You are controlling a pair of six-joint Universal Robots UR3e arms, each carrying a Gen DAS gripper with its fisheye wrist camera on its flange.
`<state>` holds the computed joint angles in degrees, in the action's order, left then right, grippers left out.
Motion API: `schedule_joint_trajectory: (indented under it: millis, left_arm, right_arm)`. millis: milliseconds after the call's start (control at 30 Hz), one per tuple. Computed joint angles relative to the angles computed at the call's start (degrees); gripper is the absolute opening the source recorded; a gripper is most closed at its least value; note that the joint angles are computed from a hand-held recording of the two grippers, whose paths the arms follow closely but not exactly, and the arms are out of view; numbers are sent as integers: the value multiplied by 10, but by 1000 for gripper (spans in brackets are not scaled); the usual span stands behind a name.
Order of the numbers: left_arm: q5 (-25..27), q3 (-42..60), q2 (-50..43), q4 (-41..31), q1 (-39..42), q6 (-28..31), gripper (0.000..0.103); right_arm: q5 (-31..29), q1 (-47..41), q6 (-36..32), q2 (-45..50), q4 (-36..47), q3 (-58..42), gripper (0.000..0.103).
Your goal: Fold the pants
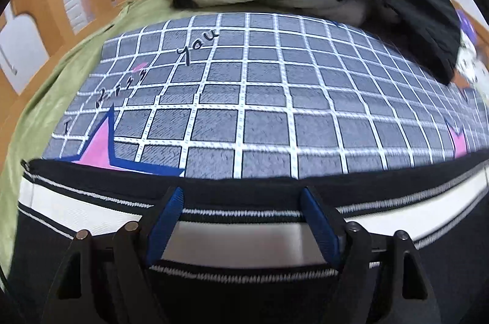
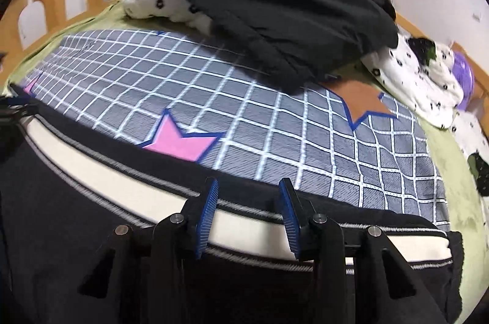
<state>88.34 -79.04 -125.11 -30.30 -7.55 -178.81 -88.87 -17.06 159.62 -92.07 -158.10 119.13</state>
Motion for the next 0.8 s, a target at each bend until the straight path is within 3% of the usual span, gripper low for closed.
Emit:
schedule_joint_trajectory:
  millis: [133,267,433,633,800]
  left_arm:
    - [2,-14,20,-3,6,-17,80]
    - [15,-58,67,-18,18,-15,79]
    - [-56,-216,207,11,87,5,78]
    - [-176,-417,427,-37,209,137,78]
    - [-204,-576,626,-43,347,229,78]
  right_arm:
    - [9,8,39,-38,10,25,52]
    - [4,27,96,-48,53,8,52]
    - [-9,67,127,-88,94,5,52]
    - [-56,138,183,-116,84,20,52]
    - [-47,158,237,-140,116,33,52]
